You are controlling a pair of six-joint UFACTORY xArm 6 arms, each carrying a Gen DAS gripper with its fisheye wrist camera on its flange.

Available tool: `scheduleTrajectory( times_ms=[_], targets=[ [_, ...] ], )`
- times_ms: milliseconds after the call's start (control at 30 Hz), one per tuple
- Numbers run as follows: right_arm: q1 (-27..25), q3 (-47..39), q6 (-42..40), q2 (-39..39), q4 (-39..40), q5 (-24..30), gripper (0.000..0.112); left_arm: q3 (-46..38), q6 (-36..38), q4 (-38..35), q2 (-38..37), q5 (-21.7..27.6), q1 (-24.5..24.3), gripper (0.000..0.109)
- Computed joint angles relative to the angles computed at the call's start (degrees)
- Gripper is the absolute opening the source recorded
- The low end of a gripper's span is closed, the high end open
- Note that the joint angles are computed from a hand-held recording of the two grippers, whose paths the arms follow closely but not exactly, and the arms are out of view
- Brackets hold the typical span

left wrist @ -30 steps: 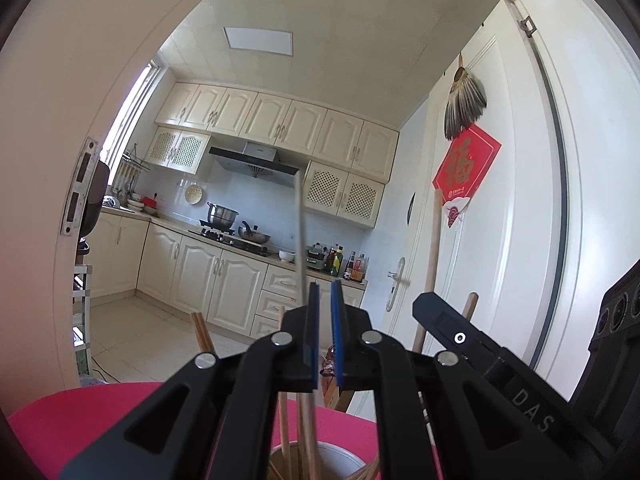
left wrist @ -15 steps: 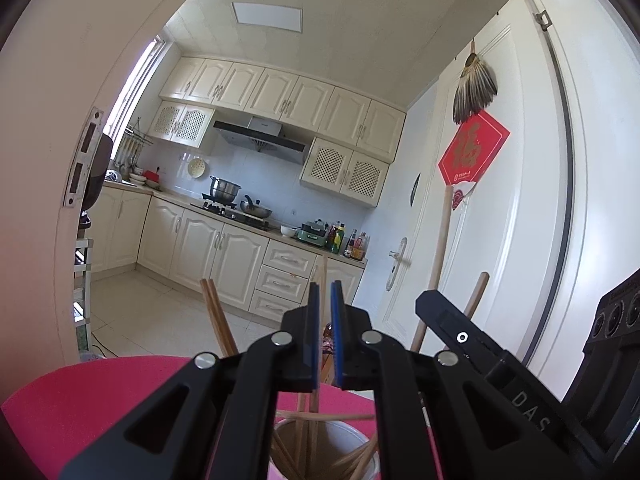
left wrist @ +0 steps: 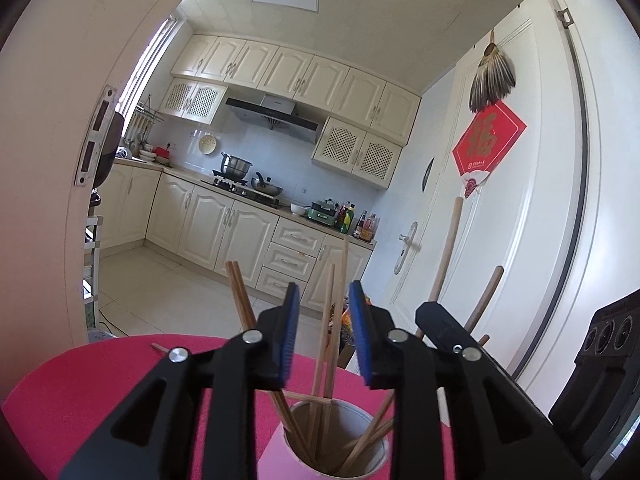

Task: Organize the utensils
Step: 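Withdraw both open tools from the cup back over the remaining chopsticks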

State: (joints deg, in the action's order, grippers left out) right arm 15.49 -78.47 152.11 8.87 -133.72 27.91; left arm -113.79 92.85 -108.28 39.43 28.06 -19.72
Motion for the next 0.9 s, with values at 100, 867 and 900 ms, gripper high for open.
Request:
scheduleTrajectory(
  times_ms=[100,867,900],
  targets=[
    [0.19,0.59,-2.74,-0.75,2.97,0.07,0.007,1.30,-3.43,4.29,-1.23,-0.74,0.14,0.035],
    [5.98,14.26,-39.23,-12.93,37.70,-3.30,0.020,30.82,-35.04,50.99,-20.49,5.17,4.45,0.043],
    [6.25,14.97,-41.29,-13.06,40.41,-3.56,0.020,31.91,-36.40,52.80,-20.90,5.27,4.43,0.043]
  ],
)
